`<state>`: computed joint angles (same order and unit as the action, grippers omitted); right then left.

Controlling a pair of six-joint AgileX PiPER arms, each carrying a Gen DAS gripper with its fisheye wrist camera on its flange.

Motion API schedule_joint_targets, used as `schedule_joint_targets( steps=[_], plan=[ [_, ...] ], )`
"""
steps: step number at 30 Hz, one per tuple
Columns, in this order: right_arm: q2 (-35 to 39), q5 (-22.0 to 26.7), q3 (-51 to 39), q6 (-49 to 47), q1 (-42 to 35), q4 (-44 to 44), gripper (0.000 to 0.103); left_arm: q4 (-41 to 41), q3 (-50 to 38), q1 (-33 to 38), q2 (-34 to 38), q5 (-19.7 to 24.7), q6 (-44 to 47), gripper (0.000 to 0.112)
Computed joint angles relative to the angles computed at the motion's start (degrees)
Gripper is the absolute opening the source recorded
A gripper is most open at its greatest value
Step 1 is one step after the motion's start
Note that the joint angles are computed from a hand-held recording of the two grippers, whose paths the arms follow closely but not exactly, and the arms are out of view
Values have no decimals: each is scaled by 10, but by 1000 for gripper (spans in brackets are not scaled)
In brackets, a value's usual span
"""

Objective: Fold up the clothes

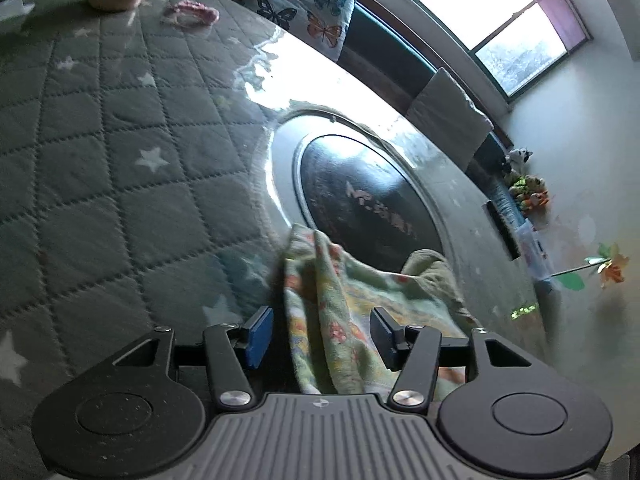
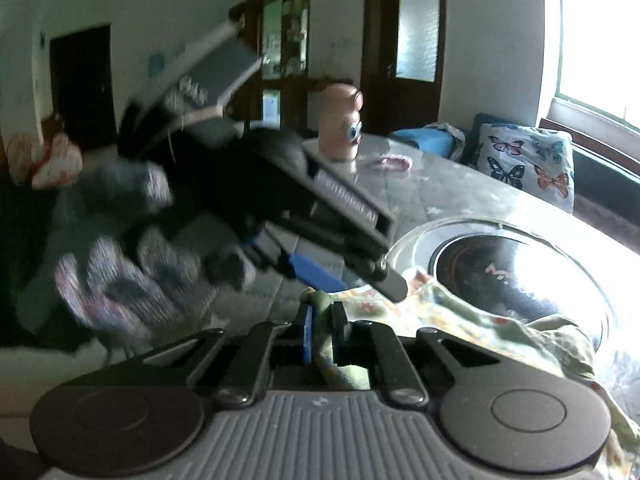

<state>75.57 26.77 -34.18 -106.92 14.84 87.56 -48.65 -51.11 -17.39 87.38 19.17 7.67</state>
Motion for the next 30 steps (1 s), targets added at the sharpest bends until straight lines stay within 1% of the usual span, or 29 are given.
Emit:
schedule_joint_targets(
  steps=[4, 5, 6, 7, 9, 10, 13, 14, 16, 19, 22, 24, 27, 30],
  plan=[
    [-20, 34, 9, 13, -31, -10, 8, -97, -4, -3, 16, 7, 67, 55],
    [-24, 45, 11, 15, -41, -15, 8, -106, -7, -6, 20, 8, 71, 54],
    [-28, 55, 14, 18, -49, -18, 8, -114, -9, -9, 25, 9, 76, 44],
    [-31, 65, 16, 20, -58, -23, 8, -124, -12, -10, 30, 13, 82, 30],
    [-36, 81, 20, 23, -70, -32, 8, -131, -19, -11, 41, 16, 81, 16],
    [-38, 83, 23, 22, -72, -32, 8, -135, -19, -12, 44, 16, 82, 12],
    [-39, 101, 27, 34, -89, -48, 9, -128, -20, -16, 49, 10, 72, 10],
    [-41, 117, 29, 40, -105, -56, 10, -120, -21, -19, 50, 7, 64, 10],
    [-46, 158, 33, 52, -150, -74, 10, -113, -25, -20, 52, 7, 54, 10],
    [-54, 185, 37, 57, -214, -85, 10, -111, -22, -23, 52, 3, 54, 10],
    [-48, 178, 39, 55, -281, -94, 10, -109, -19, -22, 50, 2, 52, 10],
    [-29, 153, 35, 46, -318, -87, 10, -111, -18, -23, 50, 1, 53, 10],
    [15, 106, 22, 17, -352, -52, 10, -115, -15, -23, 49, -2, 54, 10],
    [64, 82, -2, 2, -376, -20, 10, -99, -16, -27, 48, -6, 38, 10]
  ],
)
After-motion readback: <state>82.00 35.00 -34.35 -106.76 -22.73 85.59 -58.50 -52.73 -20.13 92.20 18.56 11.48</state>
